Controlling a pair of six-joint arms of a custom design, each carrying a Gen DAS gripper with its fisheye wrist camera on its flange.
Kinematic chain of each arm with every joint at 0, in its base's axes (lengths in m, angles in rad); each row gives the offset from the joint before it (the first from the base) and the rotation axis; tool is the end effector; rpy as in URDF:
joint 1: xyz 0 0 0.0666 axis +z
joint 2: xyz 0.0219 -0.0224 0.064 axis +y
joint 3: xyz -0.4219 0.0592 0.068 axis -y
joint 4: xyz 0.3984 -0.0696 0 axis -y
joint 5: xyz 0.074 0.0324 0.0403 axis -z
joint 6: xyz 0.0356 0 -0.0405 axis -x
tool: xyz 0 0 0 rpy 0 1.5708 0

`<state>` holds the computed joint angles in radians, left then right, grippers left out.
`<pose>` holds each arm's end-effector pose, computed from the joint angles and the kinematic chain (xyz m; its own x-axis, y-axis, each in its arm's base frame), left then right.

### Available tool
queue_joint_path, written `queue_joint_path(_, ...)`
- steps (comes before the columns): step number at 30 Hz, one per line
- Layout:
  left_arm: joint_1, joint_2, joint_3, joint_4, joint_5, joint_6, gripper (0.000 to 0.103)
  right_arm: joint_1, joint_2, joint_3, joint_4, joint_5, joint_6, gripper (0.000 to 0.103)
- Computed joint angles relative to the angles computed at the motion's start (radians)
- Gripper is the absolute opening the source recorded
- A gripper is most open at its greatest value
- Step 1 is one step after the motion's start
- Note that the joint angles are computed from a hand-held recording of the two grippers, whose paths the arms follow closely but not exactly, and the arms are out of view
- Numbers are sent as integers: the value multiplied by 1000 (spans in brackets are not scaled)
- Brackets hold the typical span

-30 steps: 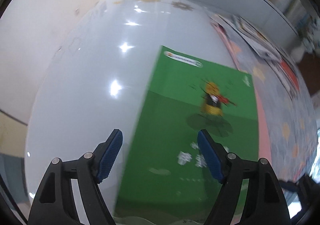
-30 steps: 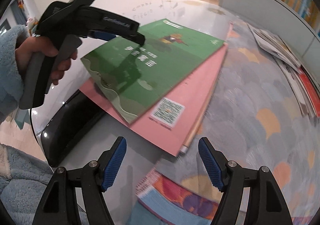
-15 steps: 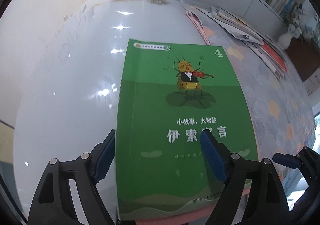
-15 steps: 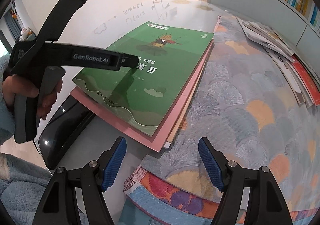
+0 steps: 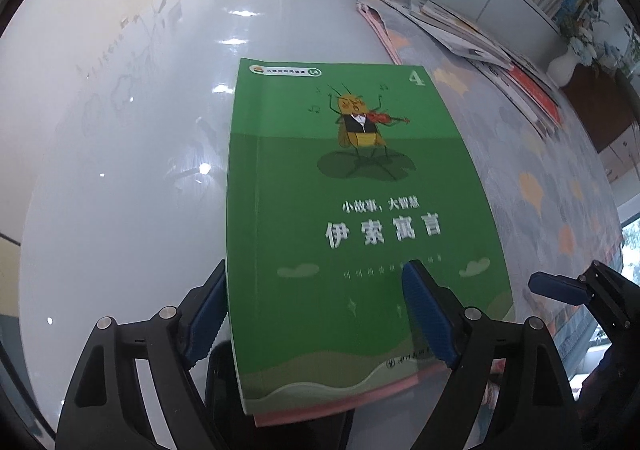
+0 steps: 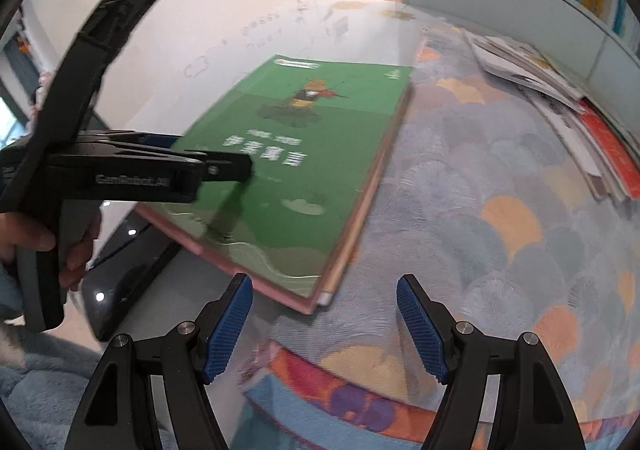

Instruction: Organize books

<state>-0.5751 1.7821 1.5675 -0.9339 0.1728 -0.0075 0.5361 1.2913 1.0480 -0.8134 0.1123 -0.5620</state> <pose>0.5089 -0.3376 0.3444 -0.7609 0.5020 -0.4110 0.6007 0.7846 -0.1538 0.3557 0.2062 0.3636 -0.8787 0.0939 -0.4681 0.0095 0.9837 0.1795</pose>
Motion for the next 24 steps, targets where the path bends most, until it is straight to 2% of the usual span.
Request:
queue_joint_path(2,4,-7,-14,14,10,8,84,11,16,10,-3,-12,30,87)
queue_joint_path(4,8,-1,-7,4,22,23,84,22,47,32,-26,7,52,87)
queue_joint_path(6,7,-1,-6,1,22,20,85,23,67,40,-14,14,69,87)
queue_joint_path(10,2,12,19,-25,14,-23,85,26,102,62,-5,69,88,87)
queue_joint_path(13,4,14,20,-25,19,-23,86,22,102,59,39,66,82,87)
queue_joint_path(19,-1,25,38,-34,0,-3,87,33,121,66,80,141,96,88)
queue_joint_path(24,-7,20,42,-42,-37,2,86,35,115,67,65,91,113,89)
